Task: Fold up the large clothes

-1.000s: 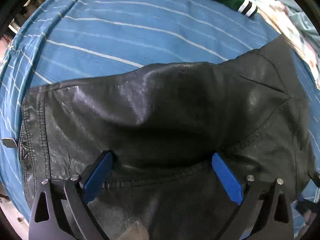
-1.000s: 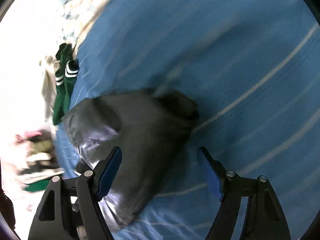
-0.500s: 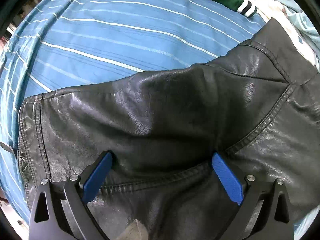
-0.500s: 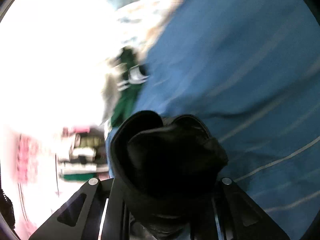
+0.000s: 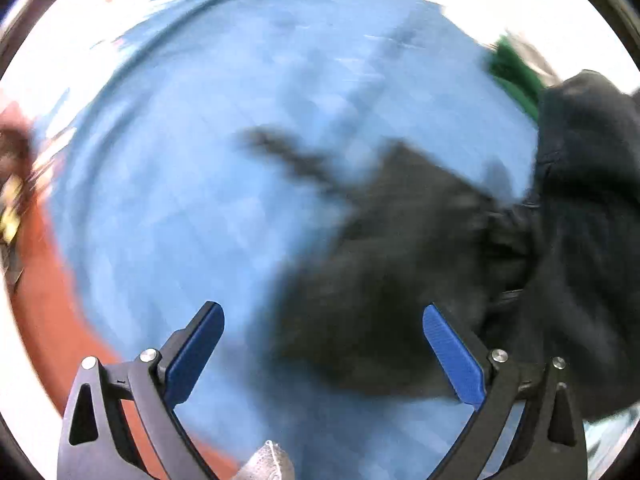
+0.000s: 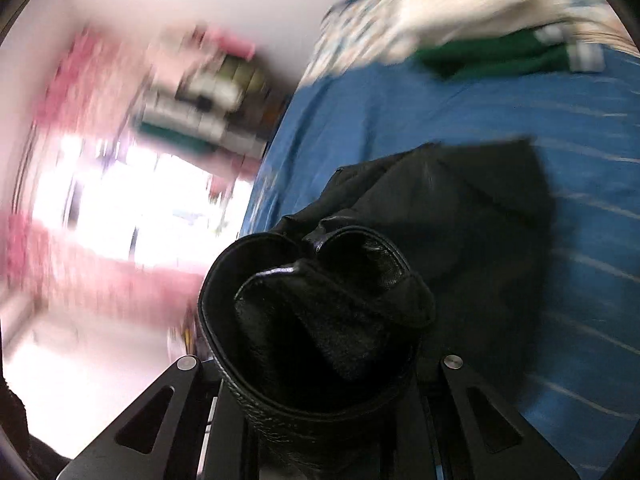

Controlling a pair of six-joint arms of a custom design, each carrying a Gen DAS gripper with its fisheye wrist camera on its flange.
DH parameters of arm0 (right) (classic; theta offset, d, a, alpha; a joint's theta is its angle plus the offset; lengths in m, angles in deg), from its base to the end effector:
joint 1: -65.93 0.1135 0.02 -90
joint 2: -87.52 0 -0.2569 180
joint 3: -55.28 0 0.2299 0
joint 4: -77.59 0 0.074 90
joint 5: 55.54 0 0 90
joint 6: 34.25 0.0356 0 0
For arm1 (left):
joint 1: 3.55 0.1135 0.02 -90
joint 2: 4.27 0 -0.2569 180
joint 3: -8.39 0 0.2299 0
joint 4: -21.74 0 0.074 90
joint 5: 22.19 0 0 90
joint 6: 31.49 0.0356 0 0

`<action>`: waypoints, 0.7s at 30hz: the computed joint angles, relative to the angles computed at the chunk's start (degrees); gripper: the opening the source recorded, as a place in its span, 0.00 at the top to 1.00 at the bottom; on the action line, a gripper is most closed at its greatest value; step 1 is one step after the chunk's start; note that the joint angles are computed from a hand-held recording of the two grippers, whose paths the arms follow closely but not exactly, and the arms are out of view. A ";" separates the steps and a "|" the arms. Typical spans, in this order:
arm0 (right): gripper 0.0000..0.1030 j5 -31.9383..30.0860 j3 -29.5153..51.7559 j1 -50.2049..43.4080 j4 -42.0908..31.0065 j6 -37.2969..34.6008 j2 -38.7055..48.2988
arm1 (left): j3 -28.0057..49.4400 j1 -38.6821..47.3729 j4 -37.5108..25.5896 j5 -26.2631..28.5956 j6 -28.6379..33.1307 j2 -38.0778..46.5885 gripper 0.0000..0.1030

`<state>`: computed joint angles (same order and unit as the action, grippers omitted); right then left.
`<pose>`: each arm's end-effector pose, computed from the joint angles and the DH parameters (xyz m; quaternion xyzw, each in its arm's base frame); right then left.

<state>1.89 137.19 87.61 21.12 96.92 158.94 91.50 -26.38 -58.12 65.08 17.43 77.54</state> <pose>0.2127 0.1052 0.3241 0.0471 0.8949 0.4094 0.1714 0.2172 -0.0896 0.2656 -0.1601 0.9818 -0.0326 0.0971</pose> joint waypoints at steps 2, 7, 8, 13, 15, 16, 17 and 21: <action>0.84 3.90 -0.74 11.69 7.62 4.37 7.83 | -4.90 7.73 -3.97 -0.95 2.75 -6.73 0.01; 0.84 5.46 -0.50 25.76 18.10 10.25 27.49 | -13.85 16.50 -7.57 -2.85 4.02 -16.83 0.01; 0.84 4.27 1.14 27.13 17.38 9.91 31.98 | -14.35 17.68 -7.76 -2.81 4.19 -17.56 0.01; 0.61 -1.89 2.32 24.92 11.77 8.76 29.20 | -13.97 21.32 -9.57 -0.71 5.40 -20.41 0.01; 0.28 -7.81 -0.26 21.57 10.07 8.41 21.80 | -12.23 19.90 -11.99 -0.21 4.45 -22.28 0.01; 0.17 -10.10 1.39 19.20 7.66 7.47 20.16 | -10.43 18.96 -12.76 -0.43 4.00 -21.80 0.01; 0.17 -11.20 3.00 17.38 4.19 6.01 19.01 | -8.83 17.75 -13.40 -0.71 3.07 -21.54 0.01; 0.17 -9.56 6.12 5.89 -10.21 -0.78 13.56 | -5.46 17.24 -13.09 -0.38 2.90 -20.50 0.01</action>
<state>-7.67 143.31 93.50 10.91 96.15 172.51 86.03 -9.14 -71.21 64.70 20.33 57.04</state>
